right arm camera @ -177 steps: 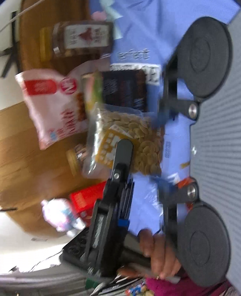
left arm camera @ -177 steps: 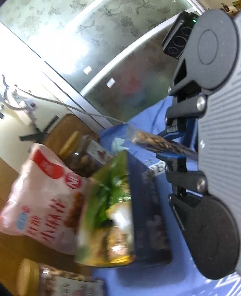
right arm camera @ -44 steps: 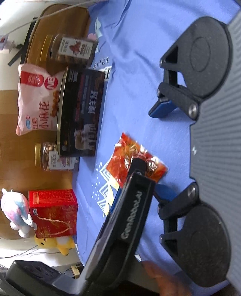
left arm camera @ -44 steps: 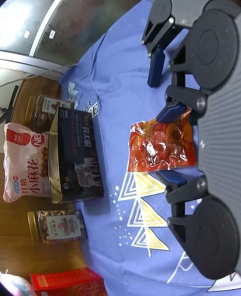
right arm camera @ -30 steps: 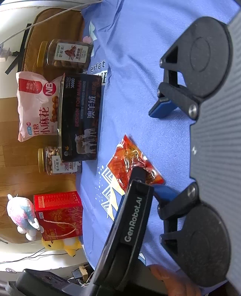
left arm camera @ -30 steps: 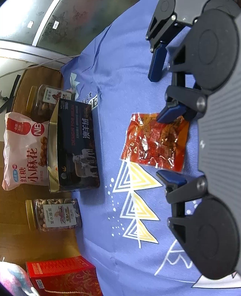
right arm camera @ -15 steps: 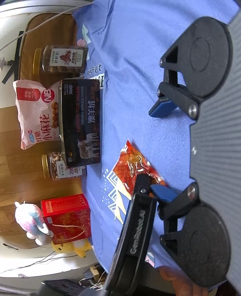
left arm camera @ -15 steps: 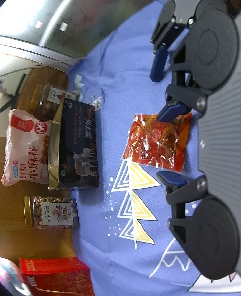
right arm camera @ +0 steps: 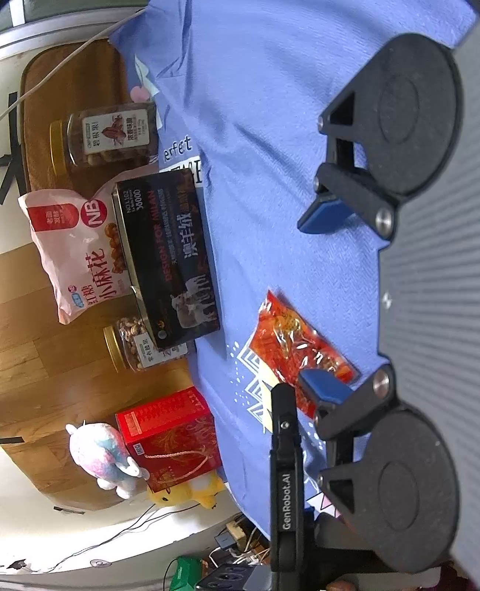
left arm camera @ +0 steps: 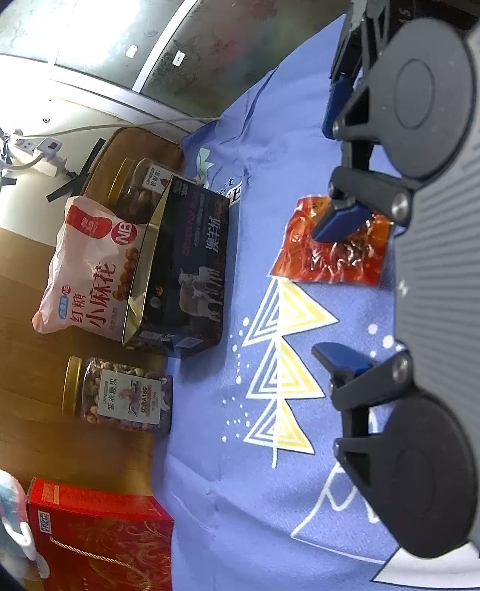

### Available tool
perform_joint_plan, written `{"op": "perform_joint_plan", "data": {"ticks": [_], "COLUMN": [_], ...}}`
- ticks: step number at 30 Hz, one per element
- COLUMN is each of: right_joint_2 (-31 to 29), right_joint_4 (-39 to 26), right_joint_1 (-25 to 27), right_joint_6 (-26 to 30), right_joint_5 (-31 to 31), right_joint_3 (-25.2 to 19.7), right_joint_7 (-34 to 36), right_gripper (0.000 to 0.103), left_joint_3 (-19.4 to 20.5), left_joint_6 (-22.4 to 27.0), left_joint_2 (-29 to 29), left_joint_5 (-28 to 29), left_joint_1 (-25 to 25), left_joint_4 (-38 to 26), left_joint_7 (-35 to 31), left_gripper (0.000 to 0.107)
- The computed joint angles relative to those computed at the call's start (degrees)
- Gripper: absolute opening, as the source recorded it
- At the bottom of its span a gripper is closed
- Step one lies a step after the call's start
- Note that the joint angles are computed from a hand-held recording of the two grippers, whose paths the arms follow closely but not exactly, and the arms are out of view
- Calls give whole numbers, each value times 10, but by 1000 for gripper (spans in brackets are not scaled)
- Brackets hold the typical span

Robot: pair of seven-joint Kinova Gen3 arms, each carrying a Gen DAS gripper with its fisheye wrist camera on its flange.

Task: Organize snacks
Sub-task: 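Move the open left gripper over the red spicy snack packet, then grasp the red spicy packet with the left gripper and lift it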

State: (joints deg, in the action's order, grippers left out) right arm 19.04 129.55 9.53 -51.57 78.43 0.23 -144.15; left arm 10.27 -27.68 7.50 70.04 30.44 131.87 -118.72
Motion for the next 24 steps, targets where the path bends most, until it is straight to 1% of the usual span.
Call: {"op": "perform_joint_plan", "data": {"ticks": [3,8,11,13,16,17,18,19,21,23,24], "right_joint_2": [12,37,53,68,93,100,104,107,108,114,114], "right_joint_4": [-12,-42,-59,-77,-100,-109,-112,-115,-115,-121,-123], "right_joint_1": [12,25,34,41,51,54,56,56,53,52,49], "right_joint_6": [-23,-65,-93,-120,-162,-176,-185,-192,-200,-214,-218], "right_joint_5": [22,64,84,104,124,131,135,138,140,149,154], "right_joint_3": [3,15,23,29,39,42,46,49,52,53,53], "right_joint_7": [-20,-95,-141,-178,-221,-227,-229,-230,-224,-214,-210], "right_gripper": [82,82,82,82,82,82,82,83,87,100,102], "left_joint_3": [2,1,2,1,-2,-3,-5,-7,-9,-7,-5], "left_joint_6": [-4,-4,-8,-4,7,16,24,30,29,24,24], "left_joint_2": [0,1,2,2,1,0,-2,-2,-2,-3,-5], "left_joint_5": [-7,-25,-21,-29,-34,-45,-56,-59,-42,-6,9], "left_joint_1": [2,3,8,7,5,2,-2,-3,3,11,14], "left_joint_4": [3,8,8,9,7,7,7,7,4,1,-1], "left_joint_7": [4,24,20,22,11,13,16,14,-4,-44,-61], "left_gripper": [64,64,64,65,71,77,79,79,79,79,82]}}
